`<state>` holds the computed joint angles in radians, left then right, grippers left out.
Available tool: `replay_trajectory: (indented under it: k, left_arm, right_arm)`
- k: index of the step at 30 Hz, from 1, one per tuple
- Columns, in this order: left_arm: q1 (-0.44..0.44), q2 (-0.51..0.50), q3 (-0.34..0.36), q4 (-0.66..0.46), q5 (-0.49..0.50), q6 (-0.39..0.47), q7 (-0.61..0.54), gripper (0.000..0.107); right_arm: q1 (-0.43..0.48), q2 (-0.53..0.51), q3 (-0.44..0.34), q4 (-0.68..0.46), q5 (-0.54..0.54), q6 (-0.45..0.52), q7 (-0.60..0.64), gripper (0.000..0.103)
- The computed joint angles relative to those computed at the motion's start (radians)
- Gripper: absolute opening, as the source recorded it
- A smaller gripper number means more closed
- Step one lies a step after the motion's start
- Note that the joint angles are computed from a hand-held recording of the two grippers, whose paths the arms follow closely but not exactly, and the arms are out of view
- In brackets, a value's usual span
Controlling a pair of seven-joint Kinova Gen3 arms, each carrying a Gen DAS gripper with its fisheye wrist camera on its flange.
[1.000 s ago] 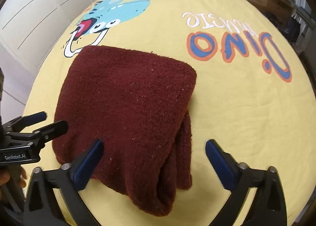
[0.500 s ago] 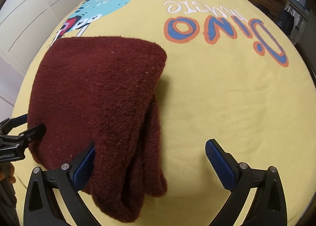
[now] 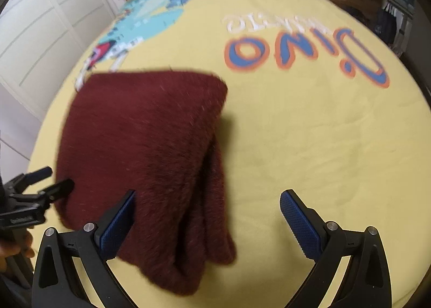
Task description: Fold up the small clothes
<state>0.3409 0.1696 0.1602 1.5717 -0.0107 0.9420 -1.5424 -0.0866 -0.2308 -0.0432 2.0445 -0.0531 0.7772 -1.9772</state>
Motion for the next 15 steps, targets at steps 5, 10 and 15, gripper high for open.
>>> replay_trajectory:
  k: [5, 10, 15]
  left_arm:
    - [0.013, -0.092, 0.001, 0.013, -0.052, 0.017, 0.062, 0.102]
    - [0.003, -0.193, 0.019, 0.026, -0.061, 0.049, 0.078, 0.102]
    - [-0.015, -0.293, 0.038, 0.044, -0.052, 0.09, 0.087, 0.102]
  right_arm:
    - [0.017, -0.099, -0.053, -0.067, 0.076, 0.108, -0.06, 0.102]
    - [0.028, -0.173, -0.122, -0.141, 0.155, 0.239, -0.118, 0.102]
    - [0.028, -0.251, -0.17, -0.185, 0.186, 0.342, -0.137, 0.102]
